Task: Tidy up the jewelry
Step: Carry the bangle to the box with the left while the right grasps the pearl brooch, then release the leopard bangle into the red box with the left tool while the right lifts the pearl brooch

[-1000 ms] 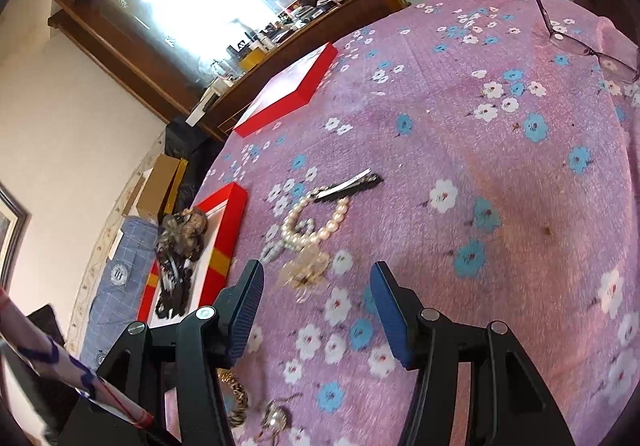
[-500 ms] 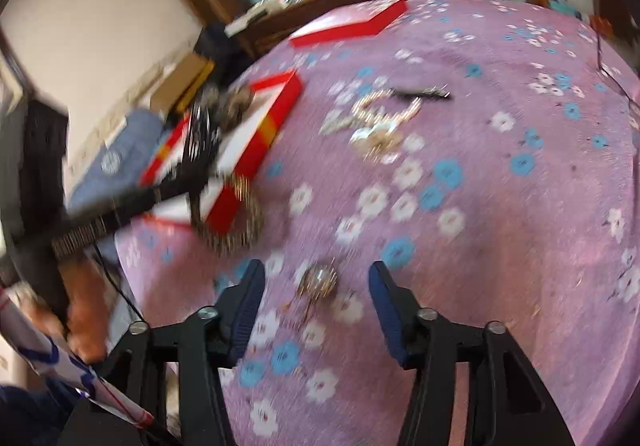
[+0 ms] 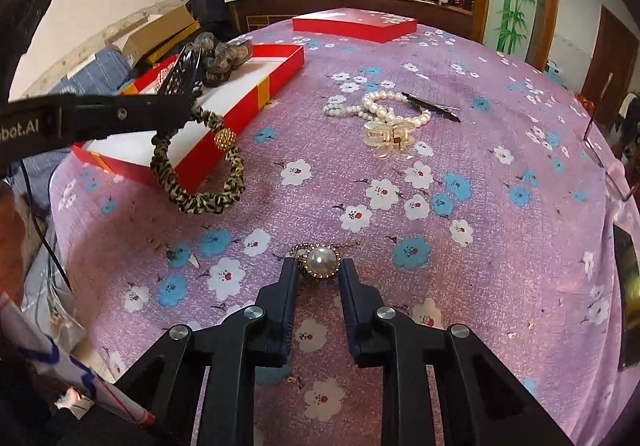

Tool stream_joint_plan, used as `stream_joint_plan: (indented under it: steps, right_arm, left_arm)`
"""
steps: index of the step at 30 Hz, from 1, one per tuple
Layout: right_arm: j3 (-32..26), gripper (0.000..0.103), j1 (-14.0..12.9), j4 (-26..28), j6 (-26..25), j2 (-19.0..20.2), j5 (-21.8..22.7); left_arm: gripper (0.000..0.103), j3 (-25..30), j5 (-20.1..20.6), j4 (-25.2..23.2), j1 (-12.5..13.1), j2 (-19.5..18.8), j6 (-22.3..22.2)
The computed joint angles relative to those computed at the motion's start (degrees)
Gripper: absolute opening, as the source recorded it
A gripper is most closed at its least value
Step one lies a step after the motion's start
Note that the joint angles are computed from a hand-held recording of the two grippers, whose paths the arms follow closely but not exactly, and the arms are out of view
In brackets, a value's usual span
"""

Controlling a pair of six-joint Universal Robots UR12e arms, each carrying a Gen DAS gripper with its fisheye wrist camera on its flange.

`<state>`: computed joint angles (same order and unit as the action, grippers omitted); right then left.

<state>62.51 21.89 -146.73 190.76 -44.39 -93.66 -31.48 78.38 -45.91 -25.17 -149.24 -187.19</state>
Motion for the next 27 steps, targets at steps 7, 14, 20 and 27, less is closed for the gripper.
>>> stream_joint_plan:
  steps: [7, 14, 20, 27]
  right_arm:
    - [2.37, 0.023, -0.65, -4.17, 2.17, -1.90, 0.36]
    - [5.69, 0.023, -1.61, -9.44, 5.32, -4.51, -0.59]
    - [7.21, 0.023, -2.14, -11.27, 6.89, -5.40, -0.04]
    - [8.16, 0.023, -2.49, -12.07, 7.83, -5.79, 0.69]
  left_arm:
    - [0.005, 0.46, -0.48, -0.46, -0.16, -0.21, 0.45]
    - [0.005, 1.50, -0.79, -0.75, -0.81, -0.56, 1.48]
    - [0.005, 2.84, 0.97, -1.27, -1.76, -1.13, 3.32]
    - [0.005, 3.19, 1.22, -1.52, -1.93, -1.30, 3.66]
